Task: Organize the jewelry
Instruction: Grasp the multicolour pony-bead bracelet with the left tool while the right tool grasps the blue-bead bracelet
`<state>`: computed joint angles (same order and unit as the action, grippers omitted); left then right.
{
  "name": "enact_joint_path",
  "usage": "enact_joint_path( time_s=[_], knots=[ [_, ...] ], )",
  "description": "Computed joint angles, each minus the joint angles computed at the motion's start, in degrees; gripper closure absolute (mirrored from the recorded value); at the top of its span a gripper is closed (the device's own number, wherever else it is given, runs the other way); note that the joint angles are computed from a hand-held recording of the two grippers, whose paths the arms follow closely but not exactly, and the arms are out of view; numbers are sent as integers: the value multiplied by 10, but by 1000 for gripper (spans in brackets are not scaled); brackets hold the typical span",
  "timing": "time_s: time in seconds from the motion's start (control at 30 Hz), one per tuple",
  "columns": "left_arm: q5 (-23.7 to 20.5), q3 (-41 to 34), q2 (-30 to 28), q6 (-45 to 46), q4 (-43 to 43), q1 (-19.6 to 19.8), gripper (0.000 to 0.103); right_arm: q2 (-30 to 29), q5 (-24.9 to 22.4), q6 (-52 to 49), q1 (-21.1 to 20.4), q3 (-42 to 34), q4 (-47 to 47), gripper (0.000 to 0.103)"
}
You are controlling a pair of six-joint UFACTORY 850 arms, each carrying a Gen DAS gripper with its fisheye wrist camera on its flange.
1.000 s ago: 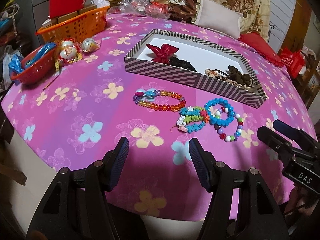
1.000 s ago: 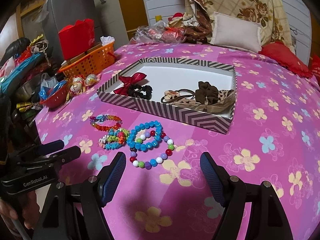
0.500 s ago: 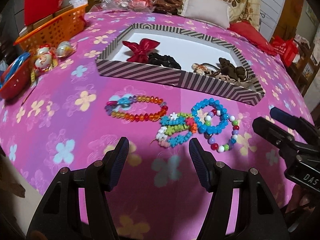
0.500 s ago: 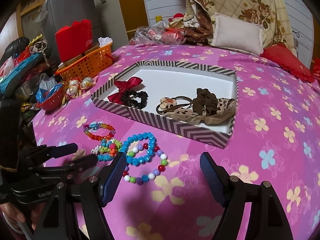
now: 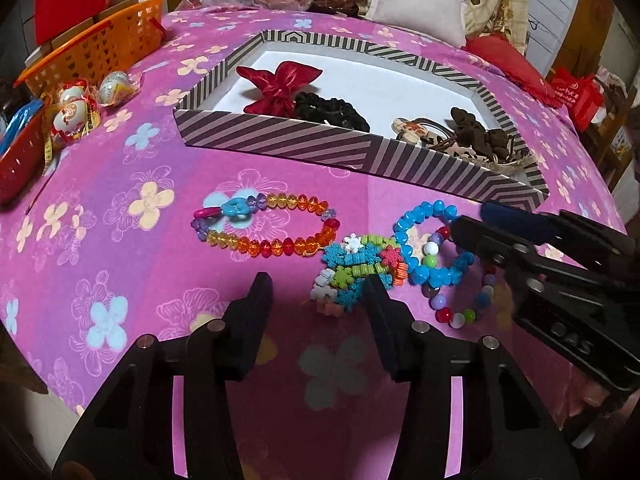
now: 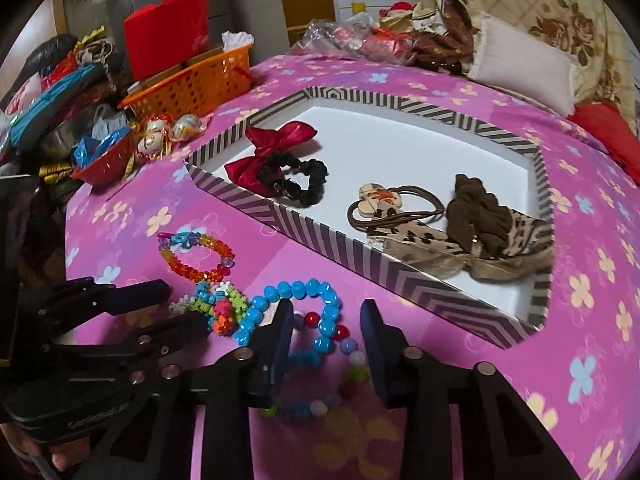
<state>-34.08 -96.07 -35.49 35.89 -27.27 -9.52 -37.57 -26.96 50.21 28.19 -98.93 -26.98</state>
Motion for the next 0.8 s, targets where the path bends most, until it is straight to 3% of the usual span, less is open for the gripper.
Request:
enact_joint_path(
  time_s=[0.2, 0.23, 0.27, 0.33, 0.37, 0.8],
  knots=[
    [2, -1, -2, 9, -8, -1, 56, -12, 12, -33, -4, -10, 27, 94],
    [-1, -2, -2, 14, -14, 0, 62, -12, 7, -18, -2, -10, 12, 94],
    [-9, -5, -4, 29, -31, 2, 77, -10, 6, -3, -1, -9, -1, 95],
    [-48, -18, -12, 51, -60, 9, 90, 1, 20, 24, -1, 6, -18, 95],
    [-48, -18, -10, 47, -56, 9, 91, 7, 25, 35, -1, 13, -24, 95],
    [-92, -4, 24, 115, -130, 43, 92, 77, 46, 202, 17, 74, -178, 95]
  ],
)
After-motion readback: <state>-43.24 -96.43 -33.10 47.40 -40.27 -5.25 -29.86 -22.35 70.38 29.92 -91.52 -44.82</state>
